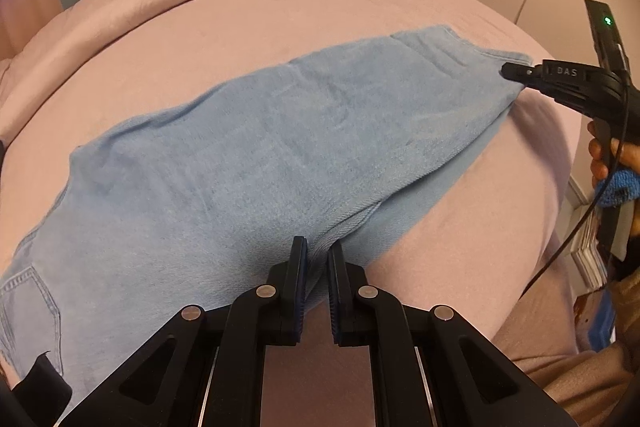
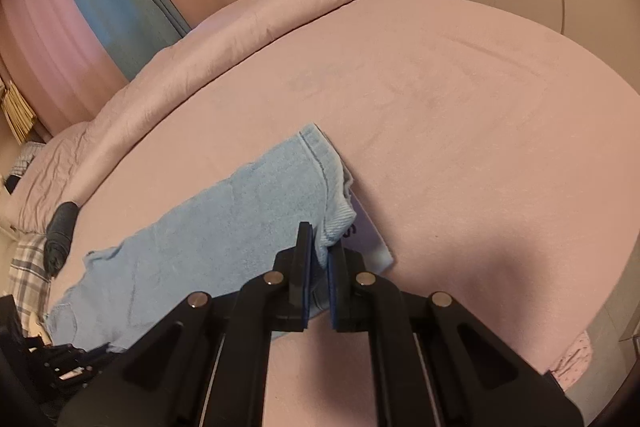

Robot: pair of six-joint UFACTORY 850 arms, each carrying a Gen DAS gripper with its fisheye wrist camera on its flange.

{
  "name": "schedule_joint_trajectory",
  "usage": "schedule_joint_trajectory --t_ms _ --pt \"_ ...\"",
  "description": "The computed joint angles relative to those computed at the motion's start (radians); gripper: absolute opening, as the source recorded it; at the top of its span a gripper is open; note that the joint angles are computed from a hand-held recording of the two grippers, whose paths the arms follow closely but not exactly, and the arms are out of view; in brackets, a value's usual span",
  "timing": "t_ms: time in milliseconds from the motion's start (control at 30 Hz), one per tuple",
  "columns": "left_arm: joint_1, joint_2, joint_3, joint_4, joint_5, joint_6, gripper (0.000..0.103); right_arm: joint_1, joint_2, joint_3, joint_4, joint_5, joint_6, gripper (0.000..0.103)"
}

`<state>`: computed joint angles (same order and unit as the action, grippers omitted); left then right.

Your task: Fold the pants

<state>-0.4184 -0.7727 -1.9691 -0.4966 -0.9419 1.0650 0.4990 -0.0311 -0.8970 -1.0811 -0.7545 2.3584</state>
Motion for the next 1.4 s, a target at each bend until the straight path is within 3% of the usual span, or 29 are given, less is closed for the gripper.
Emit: schedule_joint_trajectory --t_ms 100,233,267,333,400,467,567,667,900,1000,1067,1133,1200,1233,1400 --pt "-0.008 0.002 0.011 0.025 0.017 0.003 0.008 -0.042 -0.021 -0.003 0.07 0.069 -0.071 0.008" --pt "0.007 -0.023 -0.044 -0.003 -0.04 -0.014 0.009 -0.049 0.015 0.047 0.013 0.116 0.024 0.01" --pt "0.018 -0.025 -0.062 -0.036 -0.058 -0.001 0.009 -0.045 0.027 0.05 0.019 0.101 0.023 0.013" --pt "0.033 -0.025 -0.081 -0.079 -0.076 0.018 0.015 -0.029 0.027 0.027 0.07 0.008 -0.026 0.031" --pt "0.054 -0.041 -0.13 -0.127 -0.117 0.018 0.033 -0.006 0.019 -0.006 0.108 -0.123 -0.079 0.039" --pt "0.077 -0.068 -0.191 -0.18 -0.173 0.002 0.04 0.007 0.025 -0.015 0.085 -0.153 -0.093 0.039" --pt "0.108 -0.124 -0.293 -0.248 -0.259 -0.052 0.041 0.022 0.005 -0.054 0.056 -0.181 -0.139 0.039" --pt "0.11 -0.13 -0.3 -0.206 -0.189 -0.103 0.041 0.031 -0.013 -0.083 0.009 -0.141 -0.17 0.039" --pt "0.125 -0.169 -0.316 0.009 -0.032 -0.335 0.041 0.013 -0.091 -0.161 -0.118 0.195 -0.291 0.037" --pt "0.141 -0.173 -0.296 0.126 0.056 -0.432 0.041 0.013 -0.151 -0.214 -0.105 0.295 -0.4 0.035" --pt "0.154 -0.186 -0.292 0.241 0.104 -0.517 0.041 0.006 -0.198 -0.255 -0.03 0.34 -0.532 0.031" --pt "0.18 -0.199 -0.297 0.256 0.111 -0.531 0.041 -0.009 -0.241 -0.291 0.147 0.393 -0.742 0.026" --pt "0.214 -0.215 -0.315 0.152 0.093 -0.488 0.041 -0.014 -0.291 -0.323 0.333 0.39 -0.951 0.026" --pt "0.219 -0.216 -0.317 0.142 0.096 -0.479 0.041 -0.008 -0.319 -0.34 0.407 0.35 -1.056 0.026" --pt "0.229 -0.237 -0.362 0.152 0.074 -0.454 0.04 -0.013 -0.306 -0.356 0.576 0.283 -1.3 0.025"
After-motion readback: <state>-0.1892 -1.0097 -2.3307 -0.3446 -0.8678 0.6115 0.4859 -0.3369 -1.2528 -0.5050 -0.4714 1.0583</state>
